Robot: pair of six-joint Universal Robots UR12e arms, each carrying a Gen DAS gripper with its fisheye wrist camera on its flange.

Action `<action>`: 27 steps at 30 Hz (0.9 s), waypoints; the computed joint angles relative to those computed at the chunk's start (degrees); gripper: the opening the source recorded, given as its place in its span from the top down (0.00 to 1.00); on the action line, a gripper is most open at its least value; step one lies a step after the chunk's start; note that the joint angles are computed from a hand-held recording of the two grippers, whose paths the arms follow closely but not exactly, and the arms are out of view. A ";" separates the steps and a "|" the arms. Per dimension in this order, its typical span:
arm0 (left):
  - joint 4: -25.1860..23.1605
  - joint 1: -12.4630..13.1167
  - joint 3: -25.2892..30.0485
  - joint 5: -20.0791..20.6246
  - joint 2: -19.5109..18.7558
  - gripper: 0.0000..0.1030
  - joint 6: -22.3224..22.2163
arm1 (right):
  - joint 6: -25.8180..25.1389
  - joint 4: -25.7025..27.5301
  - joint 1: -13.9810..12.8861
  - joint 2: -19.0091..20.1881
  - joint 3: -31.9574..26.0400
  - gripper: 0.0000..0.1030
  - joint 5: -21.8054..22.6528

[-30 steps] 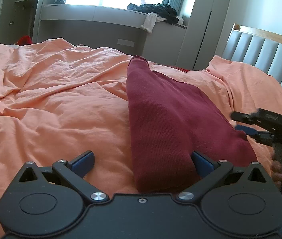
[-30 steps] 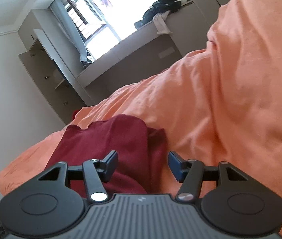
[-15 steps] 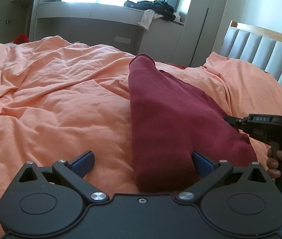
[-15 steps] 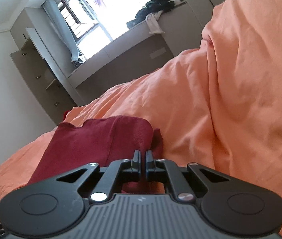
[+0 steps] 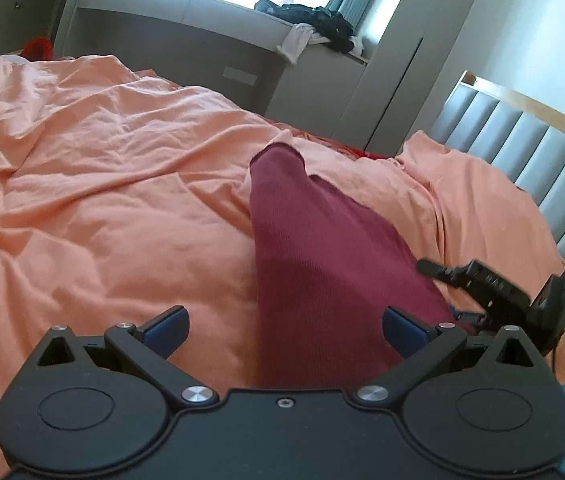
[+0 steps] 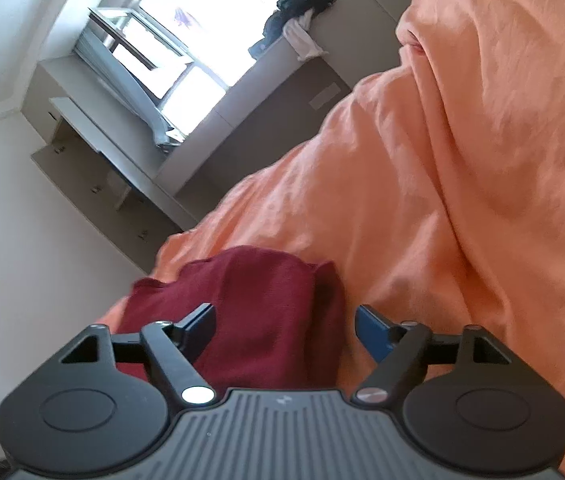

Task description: Fold small clothes

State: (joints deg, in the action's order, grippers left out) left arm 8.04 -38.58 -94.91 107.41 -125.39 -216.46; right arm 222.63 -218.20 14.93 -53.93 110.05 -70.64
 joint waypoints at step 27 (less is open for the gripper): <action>-9.63 1.37 2.95 -3.07 -0.12 0.00 5.77 | -1.50 1.37 0.75 -0.07 0.06 0.42 3.74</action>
State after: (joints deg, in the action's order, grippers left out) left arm -1.59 -37.21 -91.96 104.33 -125.50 -210.69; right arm 221.14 -216.83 15.68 -54.00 110.11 -66.90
